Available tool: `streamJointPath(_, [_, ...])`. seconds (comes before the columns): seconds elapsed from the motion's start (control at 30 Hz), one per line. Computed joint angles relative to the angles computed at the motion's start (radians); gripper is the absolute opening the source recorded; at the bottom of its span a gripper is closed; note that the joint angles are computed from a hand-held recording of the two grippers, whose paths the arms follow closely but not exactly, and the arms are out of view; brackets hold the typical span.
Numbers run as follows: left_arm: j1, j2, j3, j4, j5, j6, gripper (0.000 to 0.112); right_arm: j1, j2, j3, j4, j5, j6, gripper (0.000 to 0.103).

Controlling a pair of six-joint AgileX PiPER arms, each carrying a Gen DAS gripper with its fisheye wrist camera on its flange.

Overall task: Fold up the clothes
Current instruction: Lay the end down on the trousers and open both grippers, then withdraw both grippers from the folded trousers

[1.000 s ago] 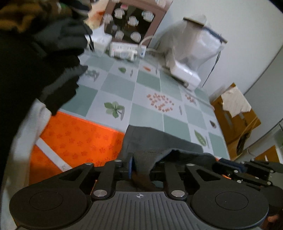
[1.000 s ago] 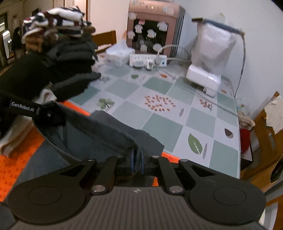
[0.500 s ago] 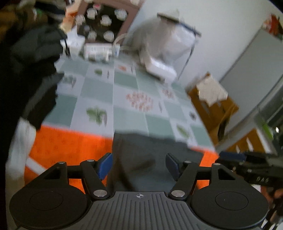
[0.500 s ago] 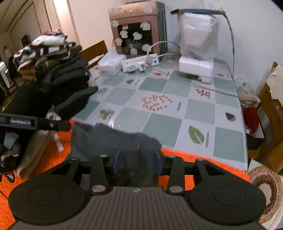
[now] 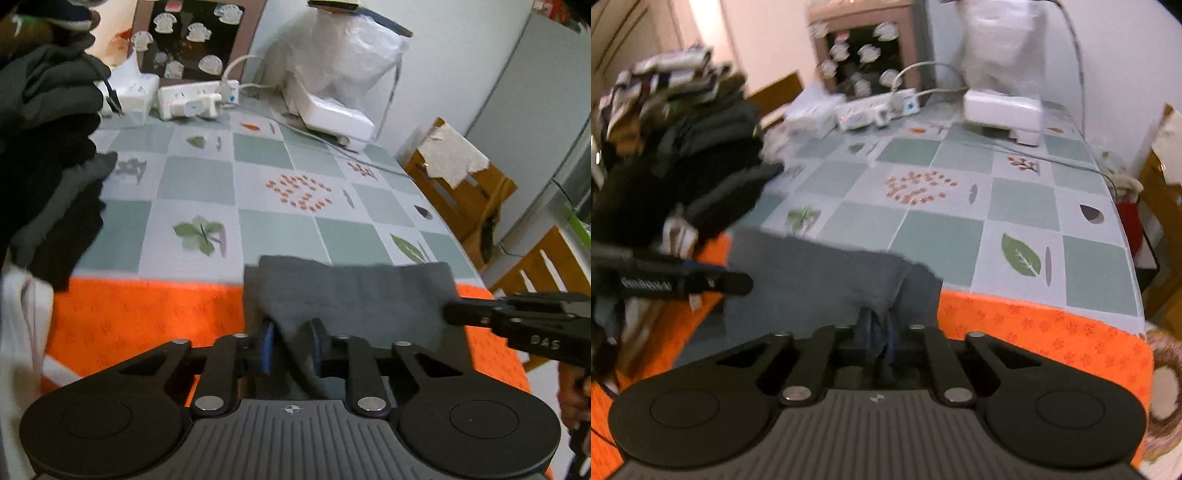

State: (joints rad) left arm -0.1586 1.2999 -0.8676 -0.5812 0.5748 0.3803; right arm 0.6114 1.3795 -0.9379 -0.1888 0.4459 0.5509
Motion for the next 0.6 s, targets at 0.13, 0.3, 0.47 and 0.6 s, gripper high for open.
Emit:
streamJointPath(0.13, [-0.008,0.05,-0.022,0.04,-0.037,-0.068,0.023,-0.016,0.019,0.001,-0.066,-0.002,0.086,0.01])
streamJointPath(0.3, [0.028,-0.019,0.022,0.013,-0.068,-0.072,0.028,0.001,-0.027,0.025,-0.188,0.01,0.186,0.034])
streamJointPath(0.47, [0.095,-0.161,0.034,0.059,0.03,-0.109,0.039,0.053,-0.155,0.045,-0.215,0.122,0.173,0.04])
streamJointPath(0.6, [0.157,-0.318,0.035,0.107,0.171,-0.115,0.046,0.158,-0.282,0.052,-0.27,0.274,0.22,0.045])
